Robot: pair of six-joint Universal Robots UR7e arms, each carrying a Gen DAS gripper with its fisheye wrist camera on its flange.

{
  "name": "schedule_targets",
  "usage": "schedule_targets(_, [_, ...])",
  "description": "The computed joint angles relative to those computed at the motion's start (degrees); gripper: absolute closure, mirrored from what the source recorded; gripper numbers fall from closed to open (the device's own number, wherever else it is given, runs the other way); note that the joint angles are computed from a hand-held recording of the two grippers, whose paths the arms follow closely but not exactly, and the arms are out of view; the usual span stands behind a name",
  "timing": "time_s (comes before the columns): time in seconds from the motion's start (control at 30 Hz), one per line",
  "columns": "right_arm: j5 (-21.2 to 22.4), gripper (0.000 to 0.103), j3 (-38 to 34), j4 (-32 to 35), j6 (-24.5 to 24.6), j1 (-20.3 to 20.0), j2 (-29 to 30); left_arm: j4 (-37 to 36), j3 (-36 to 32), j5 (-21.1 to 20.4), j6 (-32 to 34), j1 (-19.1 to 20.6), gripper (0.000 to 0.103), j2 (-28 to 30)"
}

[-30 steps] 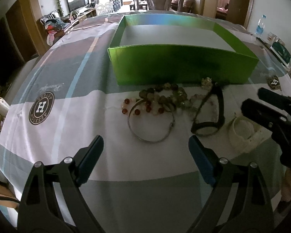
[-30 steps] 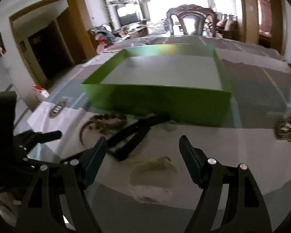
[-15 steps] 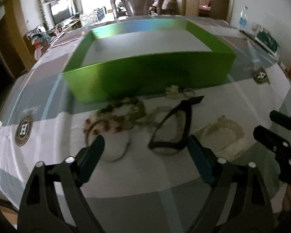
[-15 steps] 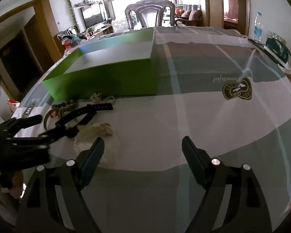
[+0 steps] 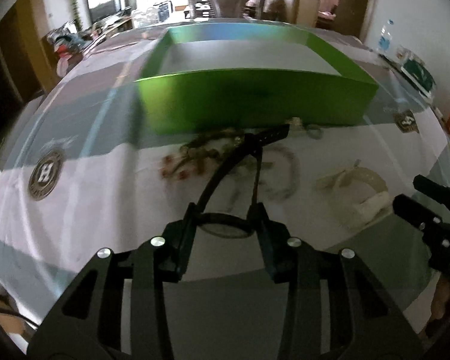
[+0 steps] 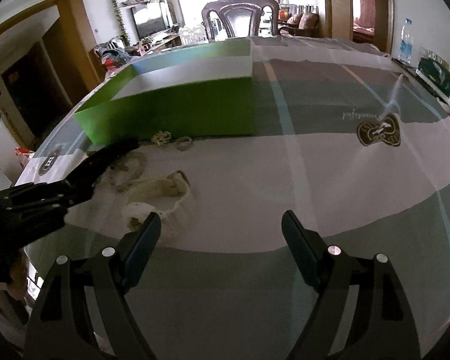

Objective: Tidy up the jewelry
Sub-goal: 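Carry the frames and watch into the green box and open both tools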

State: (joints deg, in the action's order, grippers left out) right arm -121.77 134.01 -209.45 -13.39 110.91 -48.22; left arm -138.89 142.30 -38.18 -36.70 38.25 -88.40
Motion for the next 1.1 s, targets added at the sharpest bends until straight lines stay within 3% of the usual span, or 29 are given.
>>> schedule_targets(0.17, [2.72,0.013,-0.81,0.52,-1.95,1.59,1.21,3.0,0.95,0.1,-1.8,0.14,0.064,-3.71])
schedule_targets(0.37, [-2.27,0.013,-5.36,3.83,-2.44,3.58,6.68,1.14,0.97,-1.21,-0.56,2.39,0.059,-2.82])
schedule_targets(0.4, [-3.0,0.014,-5.85,3.8,-2.57,3.71,7.37,0.52,1.08,-1.03,-0.27,2.44,0.057,-2.56])
schedule_targets(0.47, [-3.47,0.027,-6.18,3.49,-3.15,3.84,8.08,-0.66,1.06,-0.96,0.34,2.64,0.057,-1.86])
schedule_targets(0.5, [-4.08,0.039,-6.37,3.59,-3.17,3.94,8.32,-1.01,1.0,-0.8,0.51,2.69,0.057,-1.5])
schedule_targets(0.53, [-4.29,0.044,-6.42,3.21,-3.43,3.89,8.5,-1.13,0.97,-0.61,0.48,2.75,0.063,-1.36])
schedule_targets(0.73, [-2.31,0.044,-5.2,1.78,-4.0,3.53,7.23,-2.18,1.55,-1.49,1.49,3.13,0.064,-3.85])
schedule_targets(1.1, [-1.93,0.044,-5.67,-1.46,-5.99,5.88,3.02,1.15,0.21,1.97,0.92,-2.03,0.064,-9.99])
